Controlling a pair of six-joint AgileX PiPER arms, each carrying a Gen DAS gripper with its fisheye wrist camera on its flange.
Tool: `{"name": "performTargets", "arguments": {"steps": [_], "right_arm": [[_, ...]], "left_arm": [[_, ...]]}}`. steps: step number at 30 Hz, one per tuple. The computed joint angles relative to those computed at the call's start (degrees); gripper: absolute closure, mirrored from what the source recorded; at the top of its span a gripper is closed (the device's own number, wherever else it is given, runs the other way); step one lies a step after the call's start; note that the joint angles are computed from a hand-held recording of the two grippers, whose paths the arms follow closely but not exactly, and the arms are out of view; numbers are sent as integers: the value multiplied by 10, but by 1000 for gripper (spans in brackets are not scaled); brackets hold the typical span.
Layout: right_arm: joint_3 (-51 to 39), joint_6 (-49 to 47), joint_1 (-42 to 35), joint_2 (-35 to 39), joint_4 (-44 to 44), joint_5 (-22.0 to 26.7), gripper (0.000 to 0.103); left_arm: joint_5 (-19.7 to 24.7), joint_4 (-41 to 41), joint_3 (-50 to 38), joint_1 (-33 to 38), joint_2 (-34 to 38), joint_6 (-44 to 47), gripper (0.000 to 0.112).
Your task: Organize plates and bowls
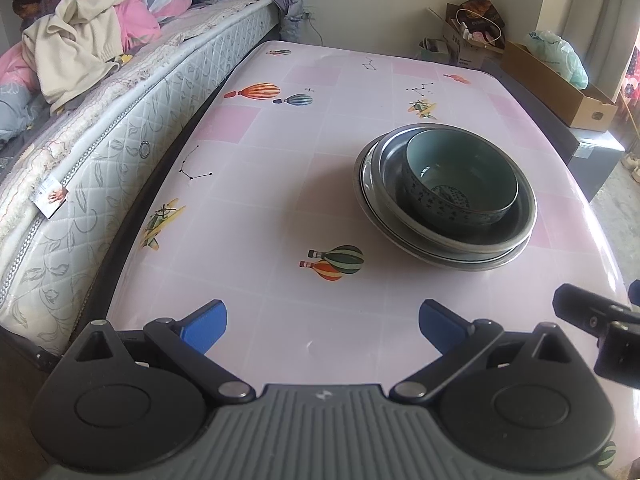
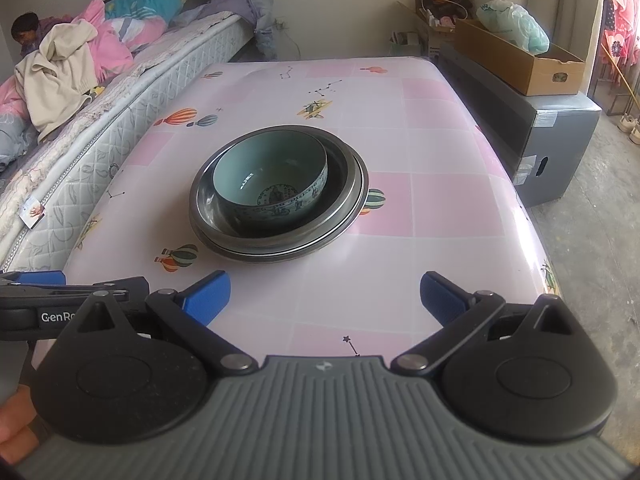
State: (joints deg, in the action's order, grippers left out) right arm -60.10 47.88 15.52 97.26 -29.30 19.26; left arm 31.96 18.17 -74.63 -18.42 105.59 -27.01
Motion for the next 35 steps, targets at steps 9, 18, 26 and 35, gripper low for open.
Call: {"name": "performTargets", "arguments": {"steps": [9,18,26,35], "right_arm": [[-4,-1,4,1,3,6,2],[-4,-2,4,1,3,6,2],[-4,-1,5,1,2,6,2],[-6,-1,7,1,2,7,2]], "left_arm": [[-3,-6,2,3,1,6,10],[-3,-8,2,4,1,7,10],[-2,-9,1,4,1,9,10],[-2,-8,0,4,1,7,10]]}}
